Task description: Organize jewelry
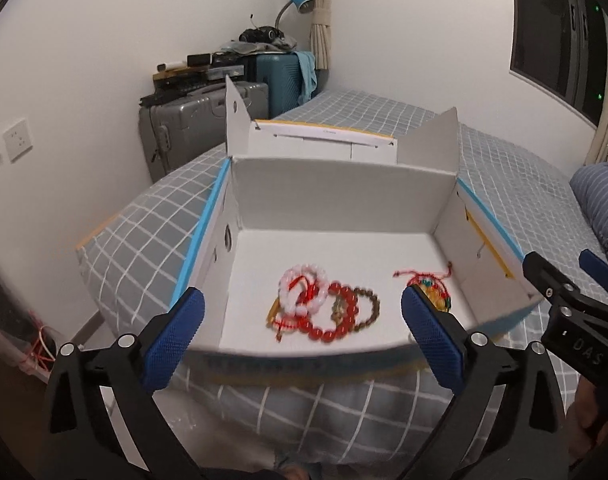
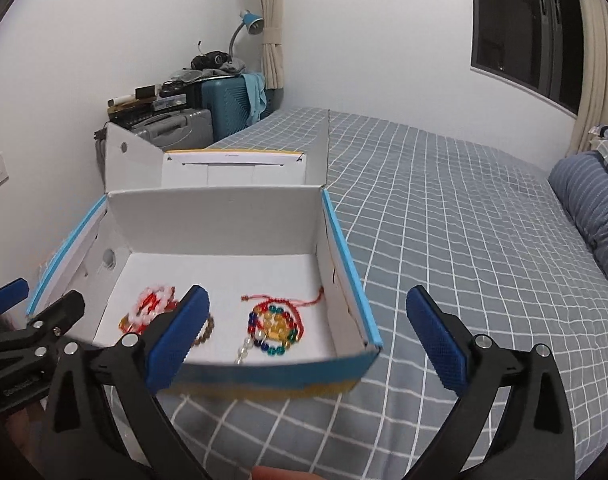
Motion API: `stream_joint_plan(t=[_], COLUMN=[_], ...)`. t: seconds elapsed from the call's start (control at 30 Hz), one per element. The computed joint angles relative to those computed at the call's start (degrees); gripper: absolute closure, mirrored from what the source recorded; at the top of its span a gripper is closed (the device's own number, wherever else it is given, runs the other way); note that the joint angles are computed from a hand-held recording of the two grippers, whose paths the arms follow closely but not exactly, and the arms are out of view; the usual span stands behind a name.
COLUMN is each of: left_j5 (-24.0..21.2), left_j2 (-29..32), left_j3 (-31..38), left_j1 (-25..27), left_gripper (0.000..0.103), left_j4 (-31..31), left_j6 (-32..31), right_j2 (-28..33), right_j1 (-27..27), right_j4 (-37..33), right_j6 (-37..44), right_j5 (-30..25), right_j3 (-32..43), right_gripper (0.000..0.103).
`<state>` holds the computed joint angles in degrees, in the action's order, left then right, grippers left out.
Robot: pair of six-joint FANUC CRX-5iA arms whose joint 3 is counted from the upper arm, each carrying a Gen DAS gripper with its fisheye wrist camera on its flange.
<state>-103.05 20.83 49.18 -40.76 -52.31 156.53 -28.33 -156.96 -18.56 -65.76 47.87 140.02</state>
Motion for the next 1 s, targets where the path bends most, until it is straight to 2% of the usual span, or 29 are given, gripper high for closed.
stream_joint_plan(t=[0.1,0.17,0.37,1.0], left_j5=[0.2,-1.2,-1.2,-1.2], left_j2=[-0.7,-0.2,-0.7,-0.4], left_j3=[-1.4,-1.1,-2.1,-1.7], left_j1=[-1.2,-2.7,-4.4,-4.9], left_gripper=[0.006,0.006,0.006,0.006], left_j4=[0.0,-1.8,-2.3,-2.0], left_j6=[1.5,1.8,3.2,3.7], right_j2=[2.8,3.7,7.0,7.7], right_j1=[-0.3,-0.4,-0.8,-0.7], right_j4=[-1.2,-1.6,-3.2,-2.9], right_j6=[1.8,2.4,4.4,3.5], right_j5=[-2.0,-2.2,-3.9,-3.9], right_j3=[5.1,6.8,12.5,13.9], right_gripper=[0.008,0.008,0.008,0.008])
